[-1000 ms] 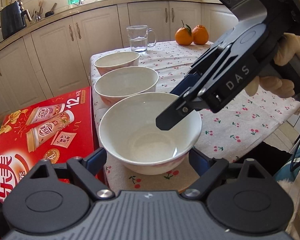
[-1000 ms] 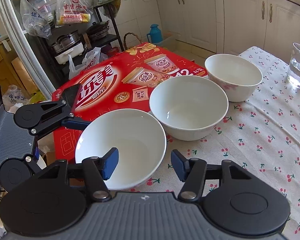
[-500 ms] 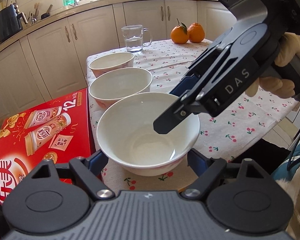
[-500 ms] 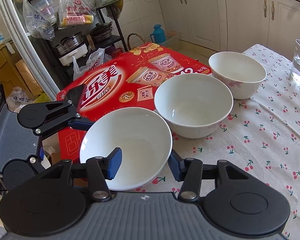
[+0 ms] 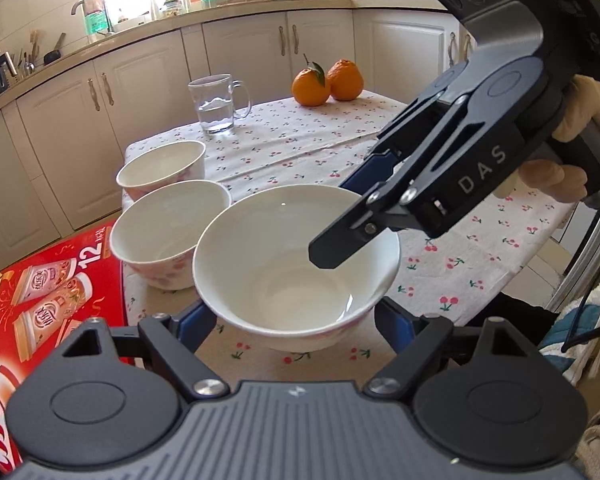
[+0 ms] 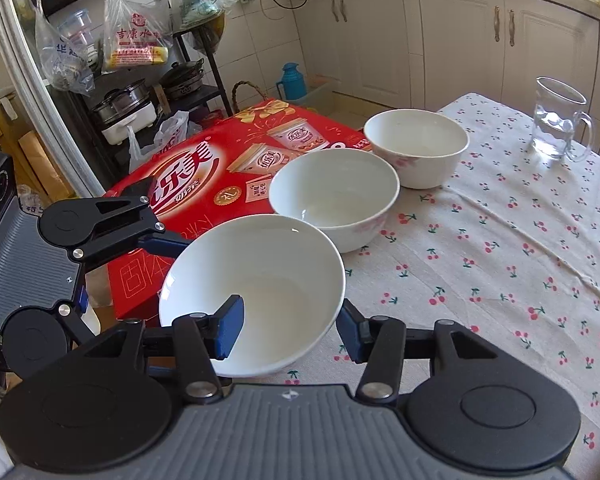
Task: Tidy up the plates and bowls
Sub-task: 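Lift the bowl with the right tool and carry it toward the plate stack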
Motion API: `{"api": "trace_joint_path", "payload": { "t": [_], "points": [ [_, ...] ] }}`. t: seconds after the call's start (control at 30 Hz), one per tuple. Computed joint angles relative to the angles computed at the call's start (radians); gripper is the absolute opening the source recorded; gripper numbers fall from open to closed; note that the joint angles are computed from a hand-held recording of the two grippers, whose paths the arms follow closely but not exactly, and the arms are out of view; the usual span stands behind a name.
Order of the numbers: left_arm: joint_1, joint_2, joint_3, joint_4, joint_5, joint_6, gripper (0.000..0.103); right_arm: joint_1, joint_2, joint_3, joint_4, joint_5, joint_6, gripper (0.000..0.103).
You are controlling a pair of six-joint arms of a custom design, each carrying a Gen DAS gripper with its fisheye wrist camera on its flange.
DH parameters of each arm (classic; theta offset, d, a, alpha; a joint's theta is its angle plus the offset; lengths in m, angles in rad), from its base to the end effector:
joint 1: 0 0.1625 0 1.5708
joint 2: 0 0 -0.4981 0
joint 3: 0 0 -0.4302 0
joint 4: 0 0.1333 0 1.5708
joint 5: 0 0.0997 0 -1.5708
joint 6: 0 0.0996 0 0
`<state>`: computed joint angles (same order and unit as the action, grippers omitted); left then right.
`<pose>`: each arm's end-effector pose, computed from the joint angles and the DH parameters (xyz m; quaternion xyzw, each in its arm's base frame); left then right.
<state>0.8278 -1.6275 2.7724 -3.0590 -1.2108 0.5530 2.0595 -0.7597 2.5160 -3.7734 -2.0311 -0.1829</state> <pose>-0.0619 -0.3163 0.2138 0.5607 0.7913 -0.1840 0.1597 0.2712 -0.3204 0.0453 0.2652 -0.9131 0.2468 0.1871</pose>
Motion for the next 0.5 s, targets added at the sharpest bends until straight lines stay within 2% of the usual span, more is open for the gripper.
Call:
{"api": "trace_joint_path", "payload": {
  "t": [0.5],
  "points": [
    [-0.047, 0.274, -0.017, -0.196, -0.118, 0.043, 0.085, -0.019, -0.045, 0.140, -0.169, -0.140, 0.056, 0.056]
  ]
}}
